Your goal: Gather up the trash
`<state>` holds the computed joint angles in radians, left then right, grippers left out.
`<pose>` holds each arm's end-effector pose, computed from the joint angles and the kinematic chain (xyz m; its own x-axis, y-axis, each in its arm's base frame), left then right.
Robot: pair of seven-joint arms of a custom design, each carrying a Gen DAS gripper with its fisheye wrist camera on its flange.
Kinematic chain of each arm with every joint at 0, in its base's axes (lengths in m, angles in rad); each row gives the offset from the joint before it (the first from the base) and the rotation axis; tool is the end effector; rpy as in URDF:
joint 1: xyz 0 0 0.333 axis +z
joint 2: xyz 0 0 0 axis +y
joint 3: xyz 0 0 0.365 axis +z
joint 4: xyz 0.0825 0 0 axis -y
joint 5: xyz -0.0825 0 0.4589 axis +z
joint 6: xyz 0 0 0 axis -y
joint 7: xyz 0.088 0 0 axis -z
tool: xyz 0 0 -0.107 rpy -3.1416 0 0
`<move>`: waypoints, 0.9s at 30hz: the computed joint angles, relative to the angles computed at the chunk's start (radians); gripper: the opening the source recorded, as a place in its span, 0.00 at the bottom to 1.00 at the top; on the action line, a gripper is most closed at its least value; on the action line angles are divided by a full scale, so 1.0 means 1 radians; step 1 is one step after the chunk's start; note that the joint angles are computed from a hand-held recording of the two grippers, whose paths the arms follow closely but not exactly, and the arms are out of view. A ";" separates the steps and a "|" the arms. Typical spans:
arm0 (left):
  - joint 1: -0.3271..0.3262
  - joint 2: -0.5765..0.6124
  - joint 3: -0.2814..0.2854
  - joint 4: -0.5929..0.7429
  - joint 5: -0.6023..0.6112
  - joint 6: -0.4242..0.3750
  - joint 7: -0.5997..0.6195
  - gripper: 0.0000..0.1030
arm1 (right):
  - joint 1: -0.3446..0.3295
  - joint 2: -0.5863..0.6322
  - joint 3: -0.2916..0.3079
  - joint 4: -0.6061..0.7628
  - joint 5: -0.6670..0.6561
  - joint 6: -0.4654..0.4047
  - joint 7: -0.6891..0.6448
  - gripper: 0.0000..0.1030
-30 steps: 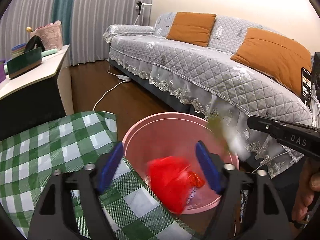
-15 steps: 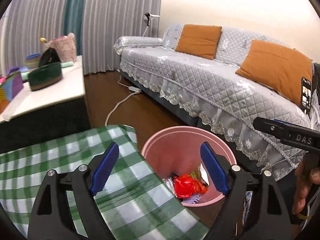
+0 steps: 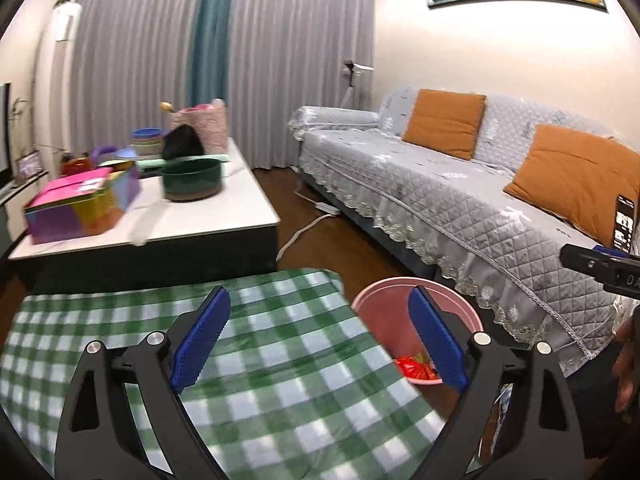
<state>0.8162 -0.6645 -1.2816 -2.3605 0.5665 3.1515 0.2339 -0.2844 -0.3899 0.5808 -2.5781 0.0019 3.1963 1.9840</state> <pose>0.4583 -0.3612 0.4677 -0.0162 -0.9985 0.0530 -0.4340 -0.0407 -0.9000 0.4815 0.1627 0.4879 0.0218 -0.9913 -0.1297 -0.5766 0.0935 -0.8116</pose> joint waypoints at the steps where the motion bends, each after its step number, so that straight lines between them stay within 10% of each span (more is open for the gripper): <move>1: -0.039 -0.006 0.030 -0.016 -0.005 -0.016 0.000 0.85 | 0.016 -0.011 -0.013 -0.007 0.003 -0.001 -0.003 0.95; 5: -0.204 -0.028 0.151 -0.076 -0.003 -0.088 -0.027 0.85 | 0.098 -0.060 -0.077 -0.040 0.025 0.006 -0.031 0.95; 15: -0.573 -0.108 0.354 -0.179 0.011 -0.388 -0.081 0.89 | 0.110 -0.135 0.012 -0.142 0.137 0.113 -0.061 0.95; 27: -0.624 -0.081 0.335 -0.241 0.164 -0.475 -0.246 0.92 | -0.049 -0.144 0.281 -0.166 0.261 0.145 -0.089 0.95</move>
<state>0.1924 -0.7456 -0.9465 -2.6017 0.7302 2.6768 -0.0120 -0.3334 -0.5341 0.8613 -2.7446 0.2628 3.3417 1.8951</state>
